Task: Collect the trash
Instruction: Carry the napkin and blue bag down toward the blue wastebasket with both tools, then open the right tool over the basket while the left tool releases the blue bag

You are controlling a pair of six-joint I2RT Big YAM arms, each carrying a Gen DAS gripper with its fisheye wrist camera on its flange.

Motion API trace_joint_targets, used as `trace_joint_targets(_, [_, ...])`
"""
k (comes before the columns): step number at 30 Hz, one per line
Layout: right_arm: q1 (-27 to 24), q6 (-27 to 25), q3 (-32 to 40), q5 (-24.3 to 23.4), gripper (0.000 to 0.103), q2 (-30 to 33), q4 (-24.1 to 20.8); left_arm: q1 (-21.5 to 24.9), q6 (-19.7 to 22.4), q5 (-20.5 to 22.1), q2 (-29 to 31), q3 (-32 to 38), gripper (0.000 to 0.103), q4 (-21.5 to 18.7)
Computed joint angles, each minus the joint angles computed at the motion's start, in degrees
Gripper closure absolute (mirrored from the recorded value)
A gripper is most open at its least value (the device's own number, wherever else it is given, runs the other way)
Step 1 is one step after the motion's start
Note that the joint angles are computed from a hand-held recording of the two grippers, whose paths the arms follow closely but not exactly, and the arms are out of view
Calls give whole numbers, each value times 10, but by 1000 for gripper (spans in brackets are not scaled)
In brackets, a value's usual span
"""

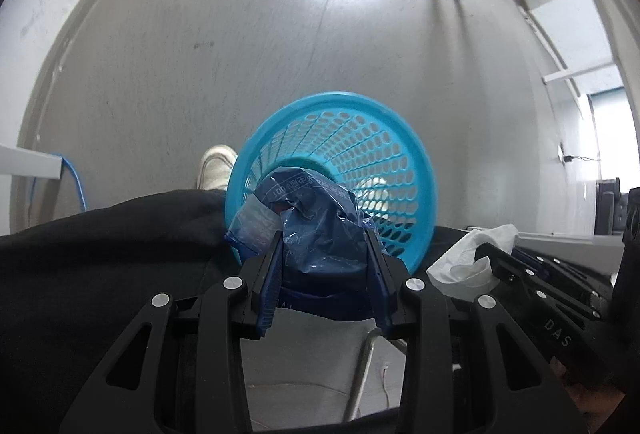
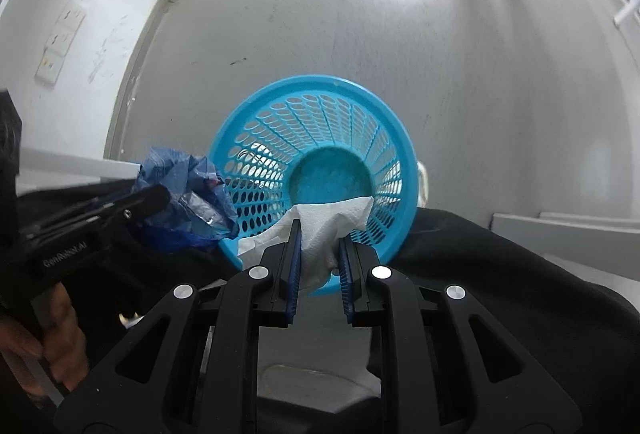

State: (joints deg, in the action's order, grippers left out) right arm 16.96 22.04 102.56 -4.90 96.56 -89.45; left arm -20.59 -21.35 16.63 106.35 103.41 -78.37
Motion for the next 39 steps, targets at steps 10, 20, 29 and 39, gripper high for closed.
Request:
trace_joint_targets(10, [-19, 33, 0, -27, 87, 56, -8, -8, -4, -2, 54, 41, 66, -38])
trace_joint_targets(20, [-27, 54, -2, -25, 64, 72, 0, 8, -22, 36, 61, 35, 40, -5])
trace_joint_targets(29, [-22, 38, -6, -19, 58, 66, 5, 0, -16, 20, 55, 42, 40, -1])
trace_joint_targets(39, [-9, 30, -1, 1, 56, 41, 2, -9, 4, -49, 17, 27, 40, -5])
